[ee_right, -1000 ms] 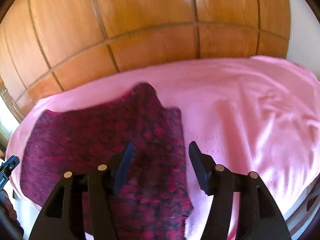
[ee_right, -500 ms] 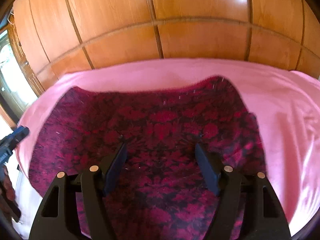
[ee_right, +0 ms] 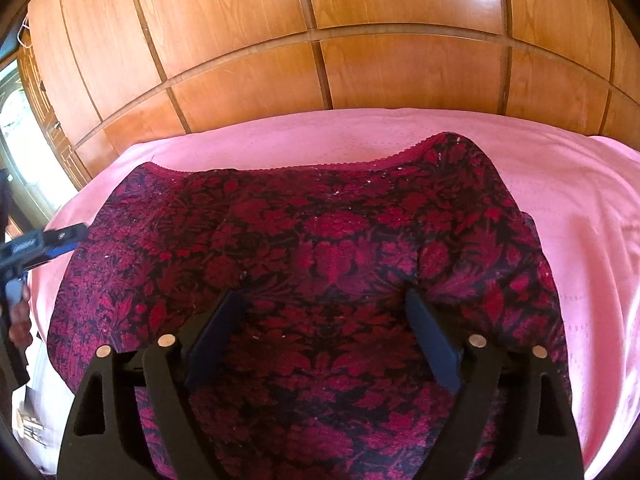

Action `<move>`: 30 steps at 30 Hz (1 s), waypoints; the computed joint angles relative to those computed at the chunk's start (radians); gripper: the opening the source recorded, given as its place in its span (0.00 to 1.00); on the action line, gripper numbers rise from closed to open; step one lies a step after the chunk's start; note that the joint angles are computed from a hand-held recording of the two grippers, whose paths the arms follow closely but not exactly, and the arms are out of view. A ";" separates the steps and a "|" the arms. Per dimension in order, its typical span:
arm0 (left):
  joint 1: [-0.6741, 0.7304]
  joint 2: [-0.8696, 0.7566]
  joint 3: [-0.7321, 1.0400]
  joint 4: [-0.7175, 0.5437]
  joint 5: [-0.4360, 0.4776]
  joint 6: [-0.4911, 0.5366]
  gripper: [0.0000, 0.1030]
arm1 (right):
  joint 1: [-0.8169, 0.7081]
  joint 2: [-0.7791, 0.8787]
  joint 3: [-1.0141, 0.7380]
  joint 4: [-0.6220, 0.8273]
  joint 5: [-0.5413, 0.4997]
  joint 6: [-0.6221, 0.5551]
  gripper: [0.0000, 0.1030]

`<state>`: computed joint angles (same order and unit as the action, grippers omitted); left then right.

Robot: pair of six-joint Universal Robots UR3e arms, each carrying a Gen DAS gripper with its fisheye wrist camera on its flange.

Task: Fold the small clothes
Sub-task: 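Grasp the top's edge with the left tool and fold it over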

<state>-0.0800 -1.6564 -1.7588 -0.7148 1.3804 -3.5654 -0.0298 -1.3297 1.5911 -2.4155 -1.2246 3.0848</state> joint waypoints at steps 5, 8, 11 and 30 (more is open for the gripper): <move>0.058 -0.078 0.048 0.016 -0.153 0.005 0.18 | 0.009 0.019 -0.027 0.013 -0.002 0.010 0.85; 0.009 -0.090 0.098 0.057 -0.094 0.025 0.09 | 0.012 0.031 -0.058 0.035 -0.007 0.020 0.86; -0.037 -0.103 0.126 0.073 0.012 0.010 0.09 | 0.016 0.051 -0.089 0.040 -0.009 0.036 0.87; -0.422 -0.141 0.222 -0.014 0.615 -0.132 0.41 | 0.067 0.097 -0.068 -0.069 -0.088 0.007 0.92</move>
<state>-0.5020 -1.7971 -1.5368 -0.7288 1.9958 -3.6975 0.0369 -1.2322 1.5230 -2.4841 -1.3123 3.0920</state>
